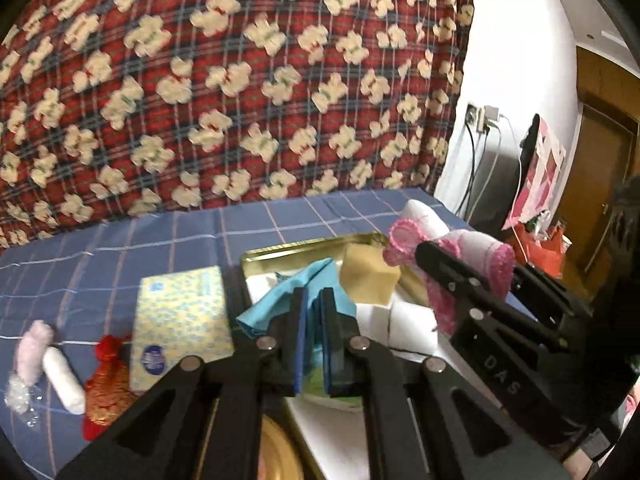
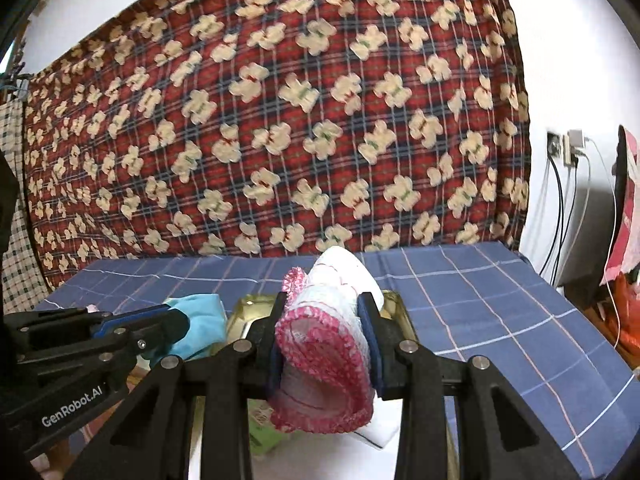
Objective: Organize soft objects
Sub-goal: 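Carry the towel and teal cloth over the gold tray and open both grippers, then move both grippers back to the remaining items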
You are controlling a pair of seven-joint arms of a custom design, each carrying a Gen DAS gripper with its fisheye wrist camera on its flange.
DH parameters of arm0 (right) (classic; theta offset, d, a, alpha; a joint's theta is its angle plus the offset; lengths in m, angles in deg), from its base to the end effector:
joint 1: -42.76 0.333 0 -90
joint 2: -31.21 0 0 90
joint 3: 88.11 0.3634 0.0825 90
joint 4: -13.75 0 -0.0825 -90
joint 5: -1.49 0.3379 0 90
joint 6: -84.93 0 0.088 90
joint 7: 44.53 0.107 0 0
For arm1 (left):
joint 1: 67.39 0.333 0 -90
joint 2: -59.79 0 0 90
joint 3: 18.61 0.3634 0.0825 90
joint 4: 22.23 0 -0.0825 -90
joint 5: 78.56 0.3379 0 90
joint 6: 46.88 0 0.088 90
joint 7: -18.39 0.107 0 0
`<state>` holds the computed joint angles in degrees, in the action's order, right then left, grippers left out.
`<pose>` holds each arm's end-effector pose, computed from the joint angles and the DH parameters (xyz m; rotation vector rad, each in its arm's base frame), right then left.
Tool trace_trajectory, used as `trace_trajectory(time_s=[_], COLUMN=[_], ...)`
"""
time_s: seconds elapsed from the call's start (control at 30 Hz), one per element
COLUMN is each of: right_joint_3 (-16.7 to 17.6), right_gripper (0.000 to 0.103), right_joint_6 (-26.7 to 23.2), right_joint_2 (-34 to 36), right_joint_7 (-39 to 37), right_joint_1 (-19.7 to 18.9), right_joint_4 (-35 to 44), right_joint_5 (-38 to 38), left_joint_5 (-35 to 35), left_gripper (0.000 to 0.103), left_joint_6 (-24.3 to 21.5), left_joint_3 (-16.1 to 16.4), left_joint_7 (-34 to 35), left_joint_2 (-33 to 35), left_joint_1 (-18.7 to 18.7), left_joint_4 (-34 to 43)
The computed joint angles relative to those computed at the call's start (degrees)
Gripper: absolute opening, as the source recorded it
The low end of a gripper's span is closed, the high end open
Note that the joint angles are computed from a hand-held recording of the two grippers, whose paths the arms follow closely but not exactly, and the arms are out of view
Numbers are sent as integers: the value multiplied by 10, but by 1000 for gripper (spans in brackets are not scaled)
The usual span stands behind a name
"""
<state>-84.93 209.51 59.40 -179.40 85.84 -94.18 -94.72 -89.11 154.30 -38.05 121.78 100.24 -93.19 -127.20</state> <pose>0.4682 0.4283 0.3342 -1.2578 1.7268 -1.1229 0.5426 -0.4338 0.3507 -1.1545 2.2439 -1.3022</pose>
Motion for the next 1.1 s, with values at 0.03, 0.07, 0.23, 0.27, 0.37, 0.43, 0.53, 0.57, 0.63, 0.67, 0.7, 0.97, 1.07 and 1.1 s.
trace_trajectory(time_s=[0.03, 0.07, 0.23, 0.27, 0.37, 0.43, 0.53, 0.57, 0.63, 0.67, 0.7, 0.97, 1.07, 1.1], right_joint_3=[0, 0, 1, 1, 1, 1, 1, 1, 1, 1, 1, -3, -1, 0], right_gripper=[36, 36, 36, 36, 37, 37, 37, 37, 37, 37, 37, 68, 68, 68], right_joint_6=[4, 8, 32, 37, 51, 58, 62, 65, 68, 69, 75, 85, 78, 76], right_joint_2=[-2, -5, -12, -12, -13, -14, -16, -17, -18, -18, -19, -24, -28, -29], right_joint_7=[1, 3, -2, -2, -6, -5, -10, -12, -14, -16, -21, -11, 12, 15], right_joint_1=[-3, -6, -22, -25, -32, -35, -37, -39, -41, -42, -45, -49, -49, -50], right_joint_4=[-4, -9, -21, -23, -26, -30, -32, -33, -35, -35, -35, -41, -48, -49], right_joint_5=[3, 5, 17, 20, 27, 27, 30, 31, 32, 34, 35, 30, 19, 19], left_joint_5=[3, 5, 3, 4, -2, -3, -8, -9, -9, -10, -11, -21, -24, -24], left_gripper=[4, 4, 4, 4, 4, 4, 4, 4, 5, 5, 5, 28, 47, 51], left_joint_6=[-14, -24, -60, -68, -85, -93, -108, -115, -125, -130, -134, -136, -121, -114], left_joint_3=[-7, -12, -10, -11, 4, 7, 20, 20, 20, 26, 29, 61, 59, 52], left_joint_7=[-3, -5, -7, -6, -3, -1, 1, 2, 5, 5, 4, -2, -4, -3], left_joint_2=[4, 7, 18, 21, 24, 27, 33, 35, 41, 43, 44, 45, 41, 40], left_joint_1=[6, 9, 2, 3, -14, -20, -33, -34, -35, -40, -43, -67, -62, -55], left_joint_4=[8, 14, 40, 46, 62, 72, 90, 96, 108, 114, 118, 128, 117, 112])
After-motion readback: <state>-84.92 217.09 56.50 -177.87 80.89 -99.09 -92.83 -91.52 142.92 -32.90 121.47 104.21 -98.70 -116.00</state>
